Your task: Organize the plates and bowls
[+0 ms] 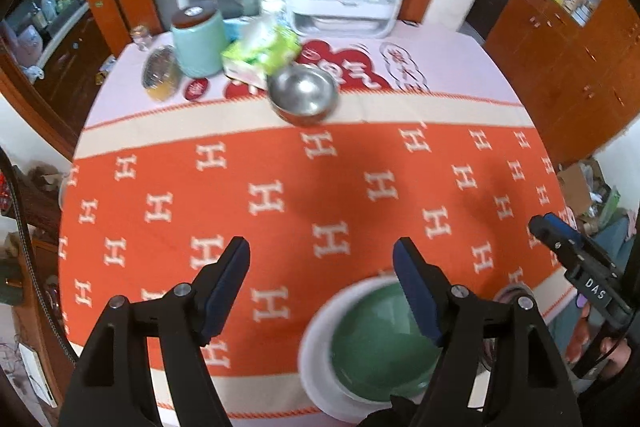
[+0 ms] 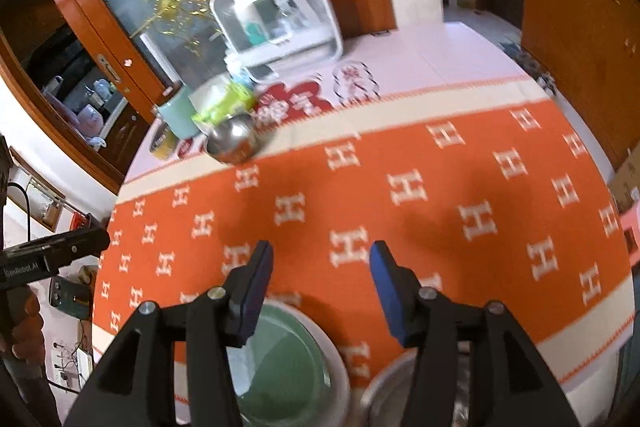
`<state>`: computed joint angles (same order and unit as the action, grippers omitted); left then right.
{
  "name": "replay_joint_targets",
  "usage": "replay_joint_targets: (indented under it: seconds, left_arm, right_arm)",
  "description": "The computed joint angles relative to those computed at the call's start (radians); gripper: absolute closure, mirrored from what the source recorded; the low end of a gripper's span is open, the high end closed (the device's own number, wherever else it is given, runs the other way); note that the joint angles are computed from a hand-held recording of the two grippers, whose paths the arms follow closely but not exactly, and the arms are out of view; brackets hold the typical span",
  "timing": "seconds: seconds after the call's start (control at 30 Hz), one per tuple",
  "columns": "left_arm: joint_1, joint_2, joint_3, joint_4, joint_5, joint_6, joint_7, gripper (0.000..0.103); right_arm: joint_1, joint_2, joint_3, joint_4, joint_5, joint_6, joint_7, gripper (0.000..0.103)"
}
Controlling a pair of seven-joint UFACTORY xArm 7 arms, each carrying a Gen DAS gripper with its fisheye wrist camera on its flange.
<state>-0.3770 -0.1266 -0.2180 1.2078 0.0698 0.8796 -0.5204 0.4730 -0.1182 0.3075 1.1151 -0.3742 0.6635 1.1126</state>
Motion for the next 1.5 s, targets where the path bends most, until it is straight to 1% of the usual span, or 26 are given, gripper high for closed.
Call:
replay_joint_targets:
  seconds: [0.07, 0.17, 0.2, 0.3, 0.43, 0.6, 0.7, 0.77, 0.83, 1.0, 1.13, 1.2, 1.37, 1.5]
  left_arm:
    - [0.017, 0.011, 0.017, 0.016, 0.010, -0.004, 0.018, 0.030]
    - [0.039, 0.032, 0.033, 0.035, 0.022, -0.019, 0.029, 0.028]
    - [0.046, 0.043, 0.040, 0.041, 0.021, -0.028, 0.033, 0.026]
    - [0.060, 0.084, 0.053, 0.068, 0.009, -0.047, 0.070, 0.026]
    - [0.069, 0.149, 0.063, 0.115, 0.034, -0.077, 0.093, 0.026]
    - [0.083, 0.251, 0.082, 0.197, -0.006, -0.124, 0.153, 0.026]
    - [0.089, 0.308, 0.092, 0.231, -0.019, -0.179, 0.174, 0.026]
    - [0.101, 0.348, 0.090, 0.254, -0.065, -0.213, 0.207, 0.026]
    - [0.104, 0.381, 0.091, 0.274, -0.089, -0.229, 0.222, 0.026]
    - [0.104, 0.462, 0.096, 0.302, -0.107, -0.295, 0.245, 0.026]
    - [0.091, 0.520, 0.113, 0.310, -0.094, -0.375, 0.215, 0.026]
    - [0.088, 0.554, 0.120, 0.326, -0.089, -0.397, 0.199, 0.026]
    - [0.106, 0.640, 0.100, 0.365, -0.126, -0.445, 0.213, 0.026]
    - [0.123, 0.686, 0.078, 0.382, -0.164, -0.460, 0.237, 0.026]
  right_arm:
    - [-0.001, 0.069, 0.004, 0.084, -0.042, 0.007, -0.001, 0.052]
    - [0.027, 0.160, -0.016, 0.196, -0.086, 0.023, -0.007, 0.052]
    - [0.040, 0.203, -0.027, 0.250, -0.103, 0.028, -0.011, 0.052]
    - [0.081, 0.288, -0.065, 0.360, -0.128, 0.041, -0.029, 0.052]
    - [0.139, 0.408, -0.121, 0.522, -0.154, 0.070, -0.057, 0.052]
    - [0.202, 0.564, -0.200, 0.731, -0.166, 0.105, -0.103, 0.052]
    - [0.227, 0.634, -0.243, 0.811, -0.169, 0.095, -0.120, 0.052]
    - [0.247, 0.683, -0.275, 0.867, -0.182, 0.091, -0.129, 0.052]
    - [0.266, 0.736, -0.307, 0.926, -0.197, 0.093, -0.135, 0.052]
    - [0.290, 0.824, -0.356, 1.000, -0.204, 0.052, -0.143, 0.052]
    - [0.295, 0.882, -0.373, 1.040, -0.188, 0.018, -0.165, 0.052]
    - [0.289, 0.911, -0.372, 1.055, -0.168, -0.007, -0.181, 0.052]
    - [0.286, 0.960, -0.389, 1.070, -0.126, -0.047, -0.188, 0.052]
    - [0.265, 1.007, -0.371, 1.094, -0.061, -0.060, -0.211, 0.052]
